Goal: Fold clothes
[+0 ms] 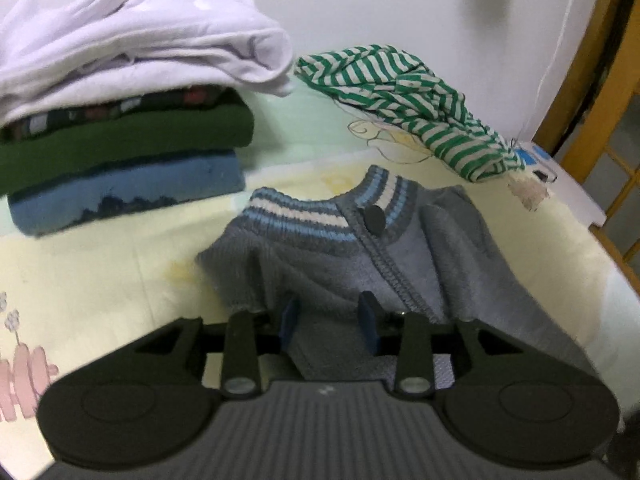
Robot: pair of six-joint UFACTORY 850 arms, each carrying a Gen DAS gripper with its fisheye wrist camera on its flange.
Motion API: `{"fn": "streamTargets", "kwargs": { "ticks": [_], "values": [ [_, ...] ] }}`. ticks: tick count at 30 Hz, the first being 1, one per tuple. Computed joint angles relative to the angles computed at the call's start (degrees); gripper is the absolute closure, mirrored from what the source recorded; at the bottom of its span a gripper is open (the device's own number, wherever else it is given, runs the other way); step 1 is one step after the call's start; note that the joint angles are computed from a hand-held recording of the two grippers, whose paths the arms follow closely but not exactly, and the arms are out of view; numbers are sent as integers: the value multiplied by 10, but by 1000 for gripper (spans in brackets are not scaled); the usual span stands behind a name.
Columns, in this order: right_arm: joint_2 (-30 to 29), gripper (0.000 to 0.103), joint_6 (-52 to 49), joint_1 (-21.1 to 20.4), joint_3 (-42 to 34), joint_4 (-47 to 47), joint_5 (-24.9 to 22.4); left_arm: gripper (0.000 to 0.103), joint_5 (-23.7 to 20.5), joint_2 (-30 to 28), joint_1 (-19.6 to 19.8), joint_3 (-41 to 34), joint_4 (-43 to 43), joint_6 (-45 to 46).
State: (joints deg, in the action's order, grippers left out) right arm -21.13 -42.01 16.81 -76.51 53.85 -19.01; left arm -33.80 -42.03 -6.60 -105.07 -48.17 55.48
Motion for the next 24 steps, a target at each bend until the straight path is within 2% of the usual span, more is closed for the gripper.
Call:
{"fn": "streamTargets", "kwargs": {
  "ticks": [1,5,7,10,12,15,18,20,24],
  "values": [
    [8,82,-6,-2,11,12,-24,64,6,4,-1,6,4,4],
    [54,82,21,12,73,-20,-40,62,21,33,-2,39,2,16],
    [78,82,32,16,100,-25,-47,51,29,67,3,85,-48,66],
    [110,82,87,29,129,-71,-35,37,19,108,10,144,-109,134],
    [123,80,103,41,138,-86,-21,36,29,123,3,171,-97,152],
    [127,80,33,51,141,-21,-24,36,57,131,-7,193,-77,156],
    [115,77,88,63,132,-101,-43,36,73,142,-7,208,-77,142],
    [124,77,72,58,144,-87,-46,36,85,159,-6,225,-75,130],
    [134,77,46,33,151,-47,-90,36,133,220,-8,292,-67,122]
  ]
}}
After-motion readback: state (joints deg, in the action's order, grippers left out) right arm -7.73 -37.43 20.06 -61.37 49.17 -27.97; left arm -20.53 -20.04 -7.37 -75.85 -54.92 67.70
